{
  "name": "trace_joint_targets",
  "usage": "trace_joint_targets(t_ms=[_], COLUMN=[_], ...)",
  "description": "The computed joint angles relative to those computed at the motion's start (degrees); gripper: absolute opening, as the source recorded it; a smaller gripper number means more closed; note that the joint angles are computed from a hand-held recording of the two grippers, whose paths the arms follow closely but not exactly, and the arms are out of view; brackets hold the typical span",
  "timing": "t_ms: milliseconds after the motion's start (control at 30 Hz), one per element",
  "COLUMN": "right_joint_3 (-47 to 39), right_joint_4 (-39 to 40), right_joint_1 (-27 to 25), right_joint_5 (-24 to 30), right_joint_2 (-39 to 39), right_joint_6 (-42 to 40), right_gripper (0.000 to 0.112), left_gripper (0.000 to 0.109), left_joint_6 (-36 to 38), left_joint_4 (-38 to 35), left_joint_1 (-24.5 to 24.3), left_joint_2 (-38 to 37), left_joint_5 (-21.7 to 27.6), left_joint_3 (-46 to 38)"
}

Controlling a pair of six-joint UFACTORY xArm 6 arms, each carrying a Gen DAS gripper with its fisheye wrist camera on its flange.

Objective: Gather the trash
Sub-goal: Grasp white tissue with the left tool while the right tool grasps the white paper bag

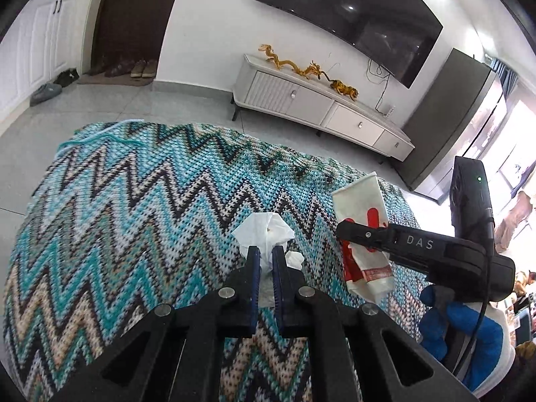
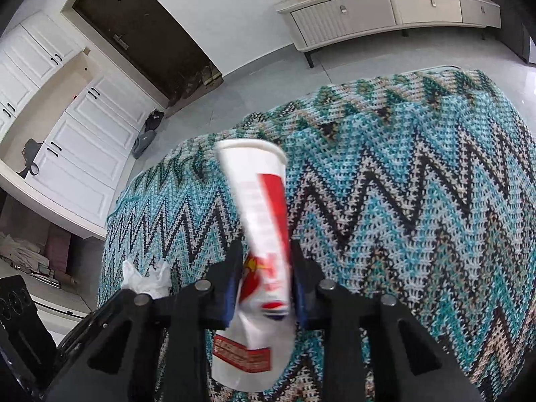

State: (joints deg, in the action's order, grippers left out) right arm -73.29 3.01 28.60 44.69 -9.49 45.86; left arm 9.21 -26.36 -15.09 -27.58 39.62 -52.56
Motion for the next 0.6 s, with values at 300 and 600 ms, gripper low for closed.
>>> trace_joint_targets(t_ms=[300,600], right_joint_3=[4.74,5.00], right_joint_4=[-1.55,-8.92], right_joint_1=[3.55,13.67], right_joint_5=[1.01,11.21], right_joint_2=[-10.13,-24.55], right_joint_6=[-6.66,-10.29], right_gripper=[0.023,0.023], left_gripper=[0.008,0.007], left_joint_6=[-7.47,-21.90], left_joint_4=[10.46,27.79], left_joint_1=[-2.35,-9.93], left_joint_2=[-12.42,-27.62], left_joint_5=[1.61,6.35], left_joint_3=[5.64,8.35])
